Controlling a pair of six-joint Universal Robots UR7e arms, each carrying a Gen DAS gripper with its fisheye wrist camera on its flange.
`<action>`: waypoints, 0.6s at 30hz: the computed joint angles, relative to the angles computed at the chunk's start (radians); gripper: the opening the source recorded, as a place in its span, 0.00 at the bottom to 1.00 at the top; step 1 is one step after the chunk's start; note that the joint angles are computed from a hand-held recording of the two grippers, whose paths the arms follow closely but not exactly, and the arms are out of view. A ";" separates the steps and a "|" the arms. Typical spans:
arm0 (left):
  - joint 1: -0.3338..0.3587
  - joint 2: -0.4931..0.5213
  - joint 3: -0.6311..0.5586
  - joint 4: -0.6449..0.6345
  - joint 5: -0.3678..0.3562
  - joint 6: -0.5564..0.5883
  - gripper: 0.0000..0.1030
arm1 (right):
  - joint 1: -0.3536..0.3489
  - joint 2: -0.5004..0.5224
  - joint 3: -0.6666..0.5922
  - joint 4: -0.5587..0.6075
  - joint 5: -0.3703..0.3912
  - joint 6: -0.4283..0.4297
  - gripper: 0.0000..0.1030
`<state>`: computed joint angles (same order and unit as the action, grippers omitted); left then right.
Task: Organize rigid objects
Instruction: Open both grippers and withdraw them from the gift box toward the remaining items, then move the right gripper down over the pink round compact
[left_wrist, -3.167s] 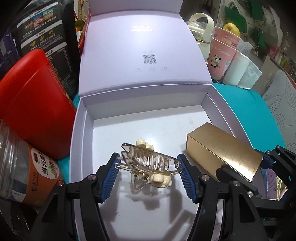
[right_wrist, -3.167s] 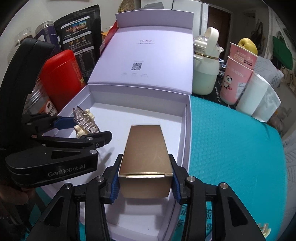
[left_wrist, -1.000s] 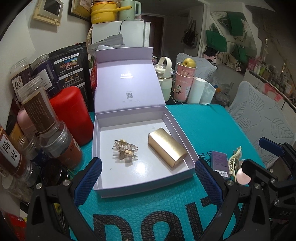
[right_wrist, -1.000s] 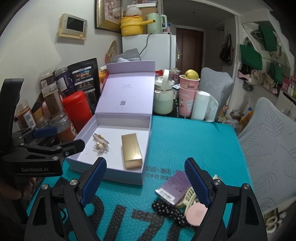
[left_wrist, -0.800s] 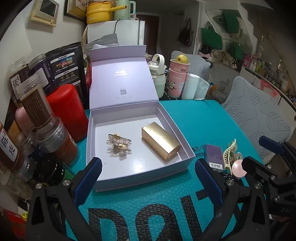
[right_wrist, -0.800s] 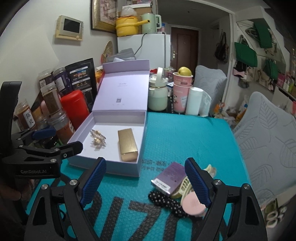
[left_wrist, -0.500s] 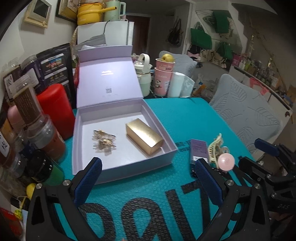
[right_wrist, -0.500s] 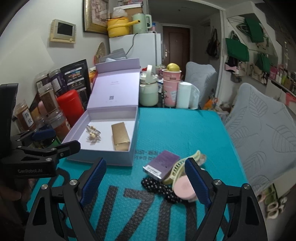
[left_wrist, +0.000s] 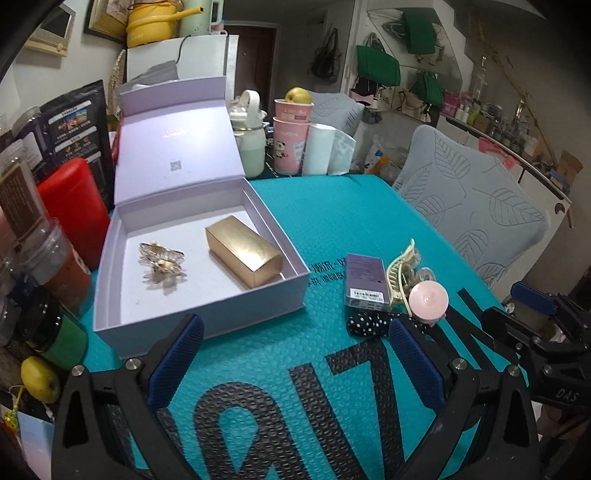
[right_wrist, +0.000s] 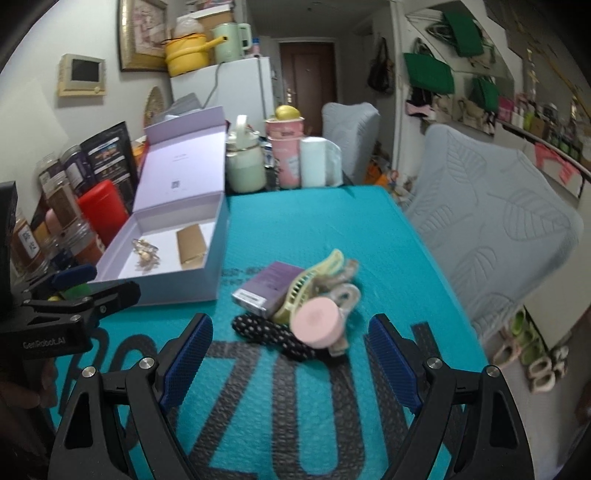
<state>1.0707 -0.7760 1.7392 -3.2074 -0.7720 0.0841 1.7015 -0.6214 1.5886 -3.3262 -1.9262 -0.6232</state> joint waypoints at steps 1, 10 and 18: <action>0.001 0.004 -0.002 0.006 -0.004 -0.003 0.99 | -0.004 -0.001 0.002 -0.004 -0.001 0.001 0.85; 0.019 0.037 -0.019 0.027 -0.050 -0.013 0.99 | -0.048 0.016 -0.014 0.040 0.014 0.017 0.85; 0.036 0.068 -0.067 0.070 -0.044 -0.022 0.99 | -0.063 0.070 -0.084 0.067 0.010 -0.026 0.76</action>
